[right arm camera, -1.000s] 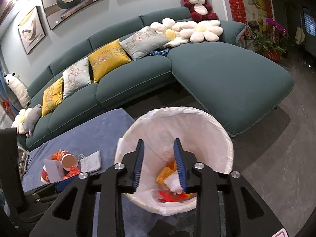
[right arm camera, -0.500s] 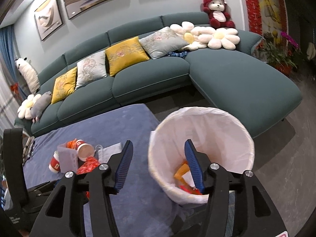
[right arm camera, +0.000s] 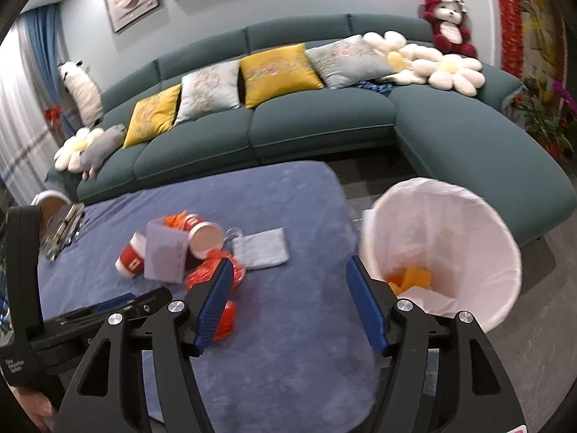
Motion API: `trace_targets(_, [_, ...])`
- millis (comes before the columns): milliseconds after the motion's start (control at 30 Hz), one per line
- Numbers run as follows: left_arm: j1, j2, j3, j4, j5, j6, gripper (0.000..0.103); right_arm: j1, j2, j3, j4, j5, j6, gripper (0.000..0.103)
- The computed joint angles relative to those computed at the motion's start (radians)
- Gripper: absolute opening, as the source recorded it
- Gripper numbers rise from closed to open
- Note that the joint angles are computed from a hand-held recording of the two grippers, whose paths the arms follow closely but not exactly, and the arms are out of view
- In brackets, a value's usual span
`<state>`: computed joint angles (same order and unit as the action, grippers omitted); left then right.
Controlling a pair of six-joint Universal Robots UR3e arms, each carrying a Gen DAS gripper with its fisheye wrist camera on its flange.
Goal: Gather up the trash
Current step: 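Move both grippers back over the red plastic bags on the table, then grasp the red plastic bags with right while left grasps the white paper sheet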
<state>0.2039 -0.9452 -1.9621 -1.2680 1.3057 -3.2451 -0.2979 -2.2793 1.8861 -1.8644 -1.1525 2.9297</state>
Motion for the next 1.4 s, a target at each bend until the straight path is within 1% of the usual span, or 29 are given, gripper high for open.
trace_targets(100, [0.143,0.078,-0.026,-0.089,-0.049,0.126,0.062,0.156,0.078,0.012,-0.101,-0.088,0.096,0.064])
trace_targets(167, [0.210,0.114,-0.038,-0.127,-0.062,0.193,0.062,0.239,0.127,0.020,-0.153,-0.136,0.144,0.065])
trace_targets(300, [0.389,0.187,-0.053,-0.244,-0.119,0.373,0.069,0.386,0.244,0.015,-0.246,-0.215,0.239,0.066])
trace_targets(367, [0.441,0.197,-0.064,-0.252,-0.129,0.427,0.070,0.452,0.311,0.006,-0.286,-0.249,0.279,0.066])
trace_targets(433, [0.463,0.174,-0.078,-0.215,-0.120,0.466,0.071,0.500,0.366,-0.003,-0.315,-0.276,0.303,0.067])
trace_targets(467, [0.467,0.165,-0.083,-0.199,-0.120,0.476,0.072,0.523,0.401,-0.010,-0.329,-0.286,0.315,0.068])
trace_targets(500, [0.473,0.141,-0.089,-0.170,-0.119,0.489,0.072,0.543,0.425,-0.009,-0.346,-0.294,0.328,0.072])
trace_targets(533, [0.482,0.125,-0.091,-0.157,-0.124,0.502,0.072,0.557,0.447,-0.011,-0.359,-0.301,0.338,0.073])
trace_targets(567, [0.487,0.107,-0.092,-0.143,-0.130,0.509,0.072,0.569,0.471,-0.015,-0.371,-0.305,0.348,0.073])
trace_targets(700, [0.466,-0.010,-0.097,-0.021,-0.127,0.499,0.072,0.606,0.586,-0.044,-0.404,-0.313,0.375,0.073])
trace_targets(933, [0.344,-0.248,-0.043,0.181,-0.095,0.430,0.072,0.645,0.752,-0.113,-0.437,-0.337,0.403,0.073])
trace_targets(1067, [0.287,-0.350,-0.026,0.264,-0.077,0.394,0.071,0.645,0.816,-0.144,-0.439,-0.335,0.407,0.073])
trace_targets(1167, [0.258,-0.409,-0.019,0.314,-0.065,0.379,0.063,0.641,0.846,-0.150,-0.442,-0.333,0.405,0.073])
trace_targets(1333, [0.235,-0.434,-0.024,0.375,-0.030,0.361,0.052,0.619,0.878,-0.141,-0.446,-0.315,0.403,0.073])
trace_targets(1367, [0.237,-0.432,-0.025,0.377,-0.031,0.364,0.044,0.616,0.880,-0.139,-0.447,-0.310,0.403,0.073])
trace_targets(1400, [0.237,-0.429,-0.025,0.379,-0.027,0.371,0.032,0.609,0.880,-0.129,-0.453,-0.296,0.404,0.073])
